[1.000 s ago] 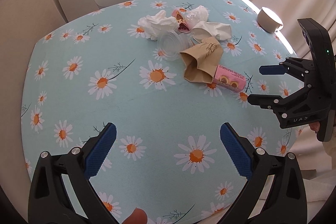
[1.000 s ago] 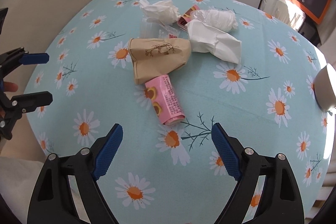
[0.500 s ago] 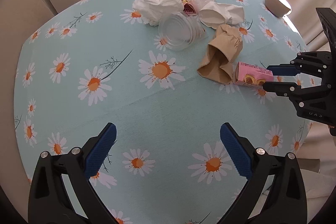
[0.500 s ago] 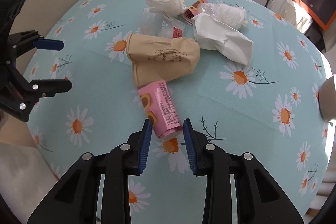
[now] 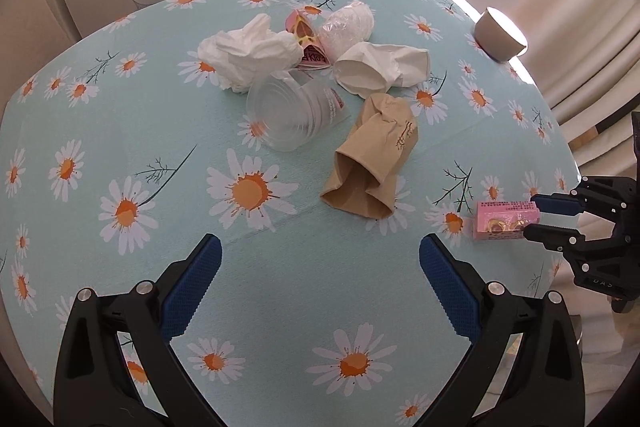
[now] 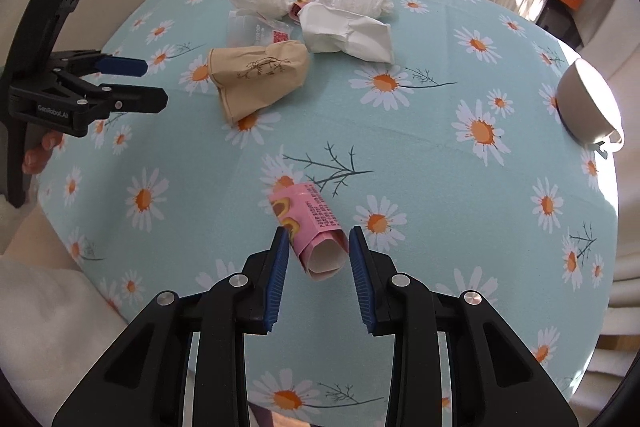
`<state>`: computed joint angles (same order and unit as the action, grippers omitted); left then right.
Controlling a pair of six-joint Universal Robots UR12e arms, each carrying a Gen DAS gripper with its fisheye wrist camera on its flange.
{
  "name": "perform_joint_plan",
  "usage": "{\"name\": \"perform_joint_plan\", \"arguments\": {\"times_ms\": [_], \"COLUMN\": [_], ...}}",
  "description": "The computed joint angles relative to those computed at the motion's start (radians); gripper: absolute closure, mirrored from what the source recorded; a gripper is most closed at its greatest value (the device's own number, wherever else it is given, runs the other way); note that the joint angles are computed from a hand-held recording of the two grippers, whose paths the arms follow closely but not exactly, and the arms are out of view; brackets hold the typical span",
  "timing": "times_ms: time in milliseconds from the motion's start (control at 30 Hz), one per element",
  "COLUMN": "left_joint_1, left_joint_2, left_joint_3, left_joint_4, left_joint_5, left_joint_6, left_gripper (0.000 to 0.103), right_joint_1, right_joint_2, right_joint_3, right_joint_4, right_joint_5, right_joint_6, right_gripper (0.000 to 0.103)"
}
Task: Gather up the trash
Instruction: 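Grasp the brown paper sleeve with the left tool while the right tool holds the can, then carry sleeve and can to the black bin and open both tools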
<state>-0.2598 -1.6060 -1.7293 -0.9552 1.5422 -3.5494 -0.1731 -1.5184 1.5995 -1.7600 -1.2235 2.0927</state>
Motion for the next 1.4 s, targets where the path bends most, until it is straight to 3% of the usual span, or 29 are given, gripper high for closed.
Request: {"name": "perform_joint_plan", "arguments": {"times_ms": [167, 367, 433, 500, 567, 700, 833, 1067, 1400], "left_joint_1": [0.008, 0.004, 0.003, 0.008, 0.008, -0.001, -0.019, -0.064, -0.124], "left_joint_2": [-0.035, -0.075, -0.085, -0.091, -0.095, -0.092, -0.086, -0.036, -0.004], "left_joint_3": [0.019, 0.044, 0.050, 0.056, 0.061, 0.072, 0.079, 0.039, 0.030], "left_joint_4": [0.033, 0.039, 0.032, 0.018, 0.000, -0.016, -0.023, 0.126, 0.163], "left_joint_5": [-0.048, -0.032, -0.032, -0.058, -0.063, -0.058, -0.020, 0.042, 0.061], "left_joint_6": [0.019, 0.042, 0.062, 0.075, 0.077, 0.091, 0.125, 0.136, 0.148], "left_gripper": [0.006, 0.008, 0.018, 0.045, 0.061, 0.070, 0.071, 0.071, 0.071], "right_joint_1": [-0.025, -0.055, -0.063, -0.070, -0.076, -0.087, -0.098, -0.119, -0.172], "right_joint_2": [-0.011, -0.015, -0.016, -0.018, -0.020, -0.025, -0.036, -0.065, -0.124], "right_joint_3": [0.006, 0.004, 0.005, 0.005, 0.008, 0.012, 0.021, 0.037, 0.074], "right_joint_4": [-0.007, 0.008, 0.007, 0.006, 0.002, 0.009, 0.014, 0.043, 0.075], "right_joint_5": [-0.013, -0.024, -0.024, -0.021, -0.018, -0.007, 0.016, 0.063, 0.138], "right_joint_6": [0.041, 0.091, 0.102, 0.109, 0.115, 0.116, 0.099, 0.045, -0.036], "right_gripper": [0.074, 0.074, 0.074, 0.074, 0.074, 0.074, 0.074, 0.074, 0.074]}}
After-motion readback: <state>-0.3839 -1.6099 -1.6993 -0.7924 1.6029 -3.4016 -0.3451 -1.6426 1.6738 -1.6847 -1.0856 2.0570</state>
